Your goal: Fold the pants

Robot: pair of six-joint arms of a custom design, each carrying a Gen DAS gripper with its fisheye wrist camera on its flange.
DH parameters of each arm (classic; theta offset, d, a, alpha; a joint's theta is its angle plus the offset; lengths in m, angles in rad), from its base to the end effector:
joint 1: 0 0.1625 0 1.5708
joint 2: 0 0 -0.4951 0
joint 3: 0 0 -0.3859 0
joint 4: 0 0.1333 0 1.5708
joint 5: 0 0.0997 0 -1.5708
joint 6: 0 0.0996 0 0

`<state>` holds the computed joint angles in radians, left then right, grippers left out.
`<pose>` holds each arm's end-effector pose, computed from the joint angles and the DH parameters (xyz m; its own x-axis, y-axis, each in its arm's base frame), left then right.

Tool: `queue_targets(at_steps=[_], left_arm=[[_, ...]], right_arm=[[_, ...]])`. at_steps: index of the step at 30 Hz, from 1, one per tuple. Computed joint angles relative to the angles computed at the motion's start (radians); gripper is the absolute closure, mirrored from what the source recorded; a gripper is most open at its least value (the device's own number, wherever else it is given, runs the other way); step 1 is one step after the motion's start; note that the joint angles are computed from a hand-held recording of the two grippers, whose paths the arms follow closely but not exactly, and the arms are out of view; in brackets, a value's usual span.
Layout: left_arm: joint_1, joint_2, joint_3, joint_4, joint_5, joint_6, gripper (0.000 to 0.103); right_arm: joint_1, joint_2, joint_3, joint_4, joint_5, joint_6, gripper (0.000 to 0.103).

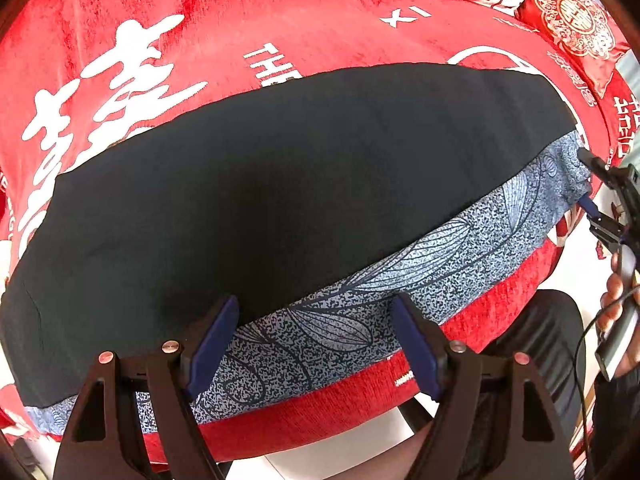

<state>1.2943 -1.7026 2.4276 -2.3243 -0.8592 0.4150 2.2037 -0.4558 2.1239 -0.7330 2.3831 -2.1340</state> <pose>0.1019 -0.3674 0.3248 -0.5613 0.5605 -0.6089 0.5455 0.8039 0.2371 0.2666 -0.2603 -0.1180 -0.8346 0.5169 -0.1902 0.4304 0.3966 -0.8109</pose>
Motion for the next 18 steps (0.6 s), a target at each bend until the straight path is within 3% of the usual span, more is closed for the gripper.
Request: queue_targets(at_steps=[1, 2, 3, 6, 9, 12, 14, 16, 18], left_arm=[[0.0, 0.001, 0.001, -0.004, 0.0, 0.001, 0.022], [-0.002, 0.003, 0.005, -0.01, 0.003, -0.001, 0.022], [-0.003, 0.005, 0.007, -0.014, 0.006, -0.001, 0.022], [-0.003, 0.004, 0.007, -0.012, 0.007, -0.002, 0.022], [-0.001, 0.0, 0.001, 0.002, 0.004, -0.008, 0.022], [-0.015, 0.001, 0.013, -0.002, 0.031, -0.022, 0.021], [-0.017, 0.003, 0.021, -0.015, 0.037, -0.012, 0.019], [-0.019, 0.0, 0.025, -0.02, 0.042, -0.001, 0.019], [-0.014, -0.003, 0.021, -0.015, 0.039, 0.003, 0.019]], right_arm=[[-0.006, -0.003, 0.017, -0.041, -0.005, -0.012, 0.027], [-0.008, -0.007, 0.018, -0.04, -0.003, -0.026, 0.04], [-0.008, -0.006, 0.003, 0.002, 0.002, -0.029, 0.091], [-0.022, -0.025, -0.007, 0.067, -0.02, -0.046, 0.091], [0.071, -0.06, -0.059, 0.162, 0.086, -0.107, 0.092], [0.102, -0.063, -0.093, 0.261, 0.143, -0.086, 0.092], [0.034, -0.038, -0.098, 0.345, 0.089, -0.004, 0.092], [-0.056, -0.013, -0.076, 0.329, -0.009, 0.004, 0.092], [-0.047, -0.026, -0.05, 0.277, -0.007, -0.008, 0.089]])
